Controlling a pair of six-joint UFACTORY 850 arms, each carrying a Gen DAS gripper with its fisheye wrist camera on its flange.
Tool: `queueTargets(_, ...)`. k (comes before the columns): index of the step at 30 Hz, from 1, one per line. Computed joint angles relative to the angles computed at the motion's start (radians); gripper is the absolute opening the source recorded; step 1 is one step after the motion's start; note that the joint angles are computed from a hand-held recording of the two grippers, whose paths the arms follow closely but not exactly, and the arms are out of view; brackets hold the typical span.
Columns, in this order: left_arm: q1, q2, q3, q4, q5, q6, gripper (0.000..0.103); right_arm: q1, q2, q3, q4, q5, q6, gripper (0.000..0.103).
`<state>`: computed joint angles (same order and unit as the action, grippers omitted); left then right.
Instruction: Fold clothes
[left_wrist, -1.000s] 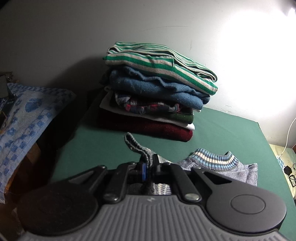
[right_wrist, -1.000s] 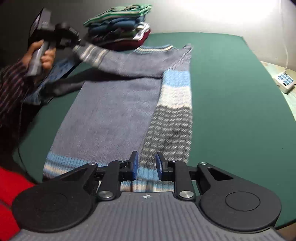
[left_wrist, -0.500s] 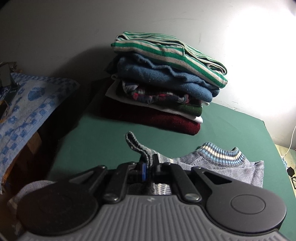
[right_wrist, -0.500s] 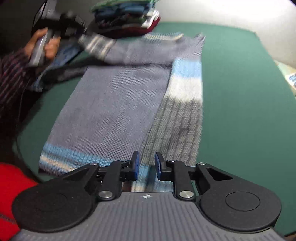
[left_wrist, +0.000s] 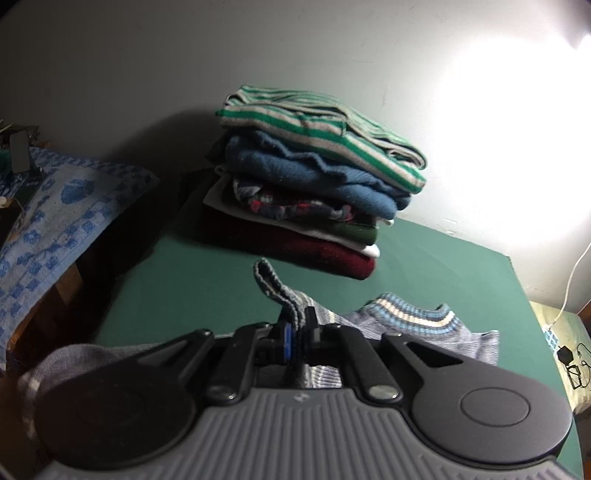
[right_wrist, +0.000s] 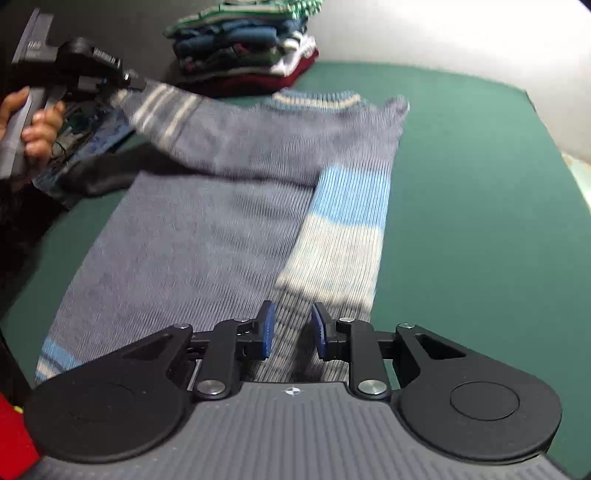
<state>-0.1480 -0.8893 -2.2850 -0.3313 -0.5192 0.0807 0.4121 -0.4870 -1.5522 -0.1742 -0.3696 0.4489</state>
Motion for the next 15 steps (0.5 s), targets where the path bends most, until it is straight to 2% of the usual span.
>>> queueTargets(4,-0.016,0.094,0.148,0.06,0.084,-0.063,0.001,-0.047,-0.102,-0.156,-0.031,0.007,-0.084,0.02)
queueTargets(7,-0.028,0.118,0.191,0.171,0.1,-0.188,0.001,-0.085,-0.227,-0.335,0.025,-0.018,-0.163,0.019)
queueTargets(11,-0.041,0.131,0.216,0.312,0.095,-0.337,0.001,-0.103,-0.421,-0.616,-0.042,-0.119,-0.15,0.018)
queueTargets(15,-0.048,0.156,0.253,0.413,0.105,-0.438,0.001,-0.12,-0.544,-0.805,0.024,-0.207,-0.218,0.017)
